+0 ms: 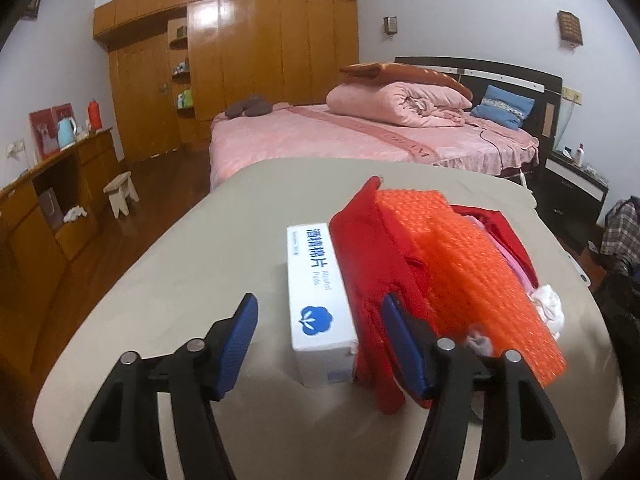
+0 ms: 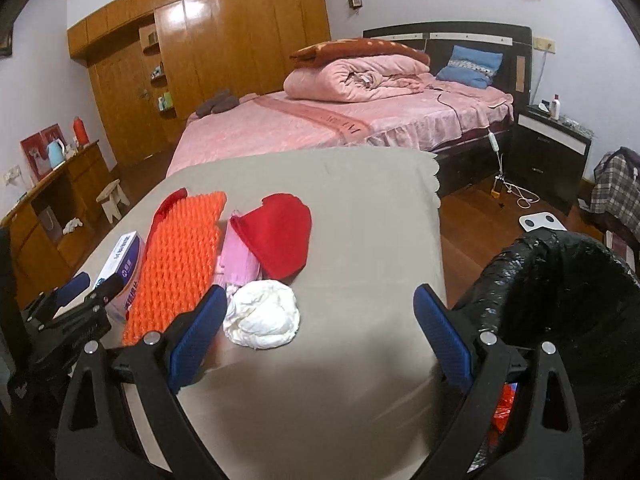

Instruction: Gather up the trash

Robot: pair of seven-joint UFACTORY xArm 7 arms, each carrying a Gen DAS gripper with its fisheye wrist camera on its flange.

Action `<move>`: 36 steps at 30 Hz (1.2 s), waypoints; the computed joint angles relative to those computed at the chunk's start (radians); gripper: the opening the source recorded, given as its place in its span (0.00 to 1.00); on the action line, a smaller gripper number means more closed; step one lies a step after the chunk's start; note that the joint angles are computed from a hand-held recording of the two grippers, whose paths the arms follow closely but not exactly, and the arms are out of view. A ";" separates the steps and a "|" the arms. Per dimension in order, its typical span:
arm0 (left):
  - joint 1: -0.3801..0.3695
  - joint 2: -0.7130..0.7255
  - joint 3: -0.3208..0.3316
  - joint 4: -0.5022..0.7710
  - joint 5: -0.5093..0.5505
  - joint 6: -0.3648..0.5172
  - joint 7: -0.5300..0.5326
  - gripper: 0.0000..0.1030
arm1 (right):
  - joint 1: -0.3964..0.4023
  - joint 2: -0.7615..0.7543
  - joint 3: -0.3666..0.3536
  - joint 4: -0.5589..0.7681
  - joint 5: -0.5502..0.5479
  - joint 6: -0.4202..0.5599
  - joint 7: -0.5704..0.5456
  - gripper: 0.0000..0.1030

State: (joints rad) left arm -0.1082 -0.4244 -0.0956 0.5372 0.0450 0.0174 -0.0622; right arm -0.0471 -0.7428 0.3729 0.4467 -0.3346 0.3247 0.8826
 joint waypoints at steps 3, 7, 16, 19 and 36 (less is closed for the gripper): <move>-0.020 0.017 0.032 0.012 -0.012 0.013 0.017 0.47 | -0.002 0.024 0.003 0.012 -0.005 -0.007 -0.003 0.89; -0.023 0.035 0.039 0.033 -0.029 0.054 0.018 0.45 | -0.006 0.069 0.009 0.030 -0.014 -0.012 -0.005 0.89; -0.026 0.072 0.033 0.061 -0.029 0.108 0.021 0.33 | -0.018 0.208 0.018 0.075 -0.059 -0.037 0.018 0.82; -0.027 0.076 0.032 0.063 -0.033 0.107 0.025 0.30 | 0.014 0.256 -0.015 0.091 -0.055 -0.039 0.003 0.79; -0.022 0.040 0.035 0.034 -0.046 0.062 0.023 0.28 | 0.181 0.245 -0.155 0.082 0.143 -0.082 -0.226 0.31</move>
State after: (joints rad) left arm -0.1306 -0.3848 -0.0607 0.5708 -0.0007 0.0795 -0.0395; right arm 0.1344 -0.4981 0.2182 0.5284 -0.1916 0.2431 0.6567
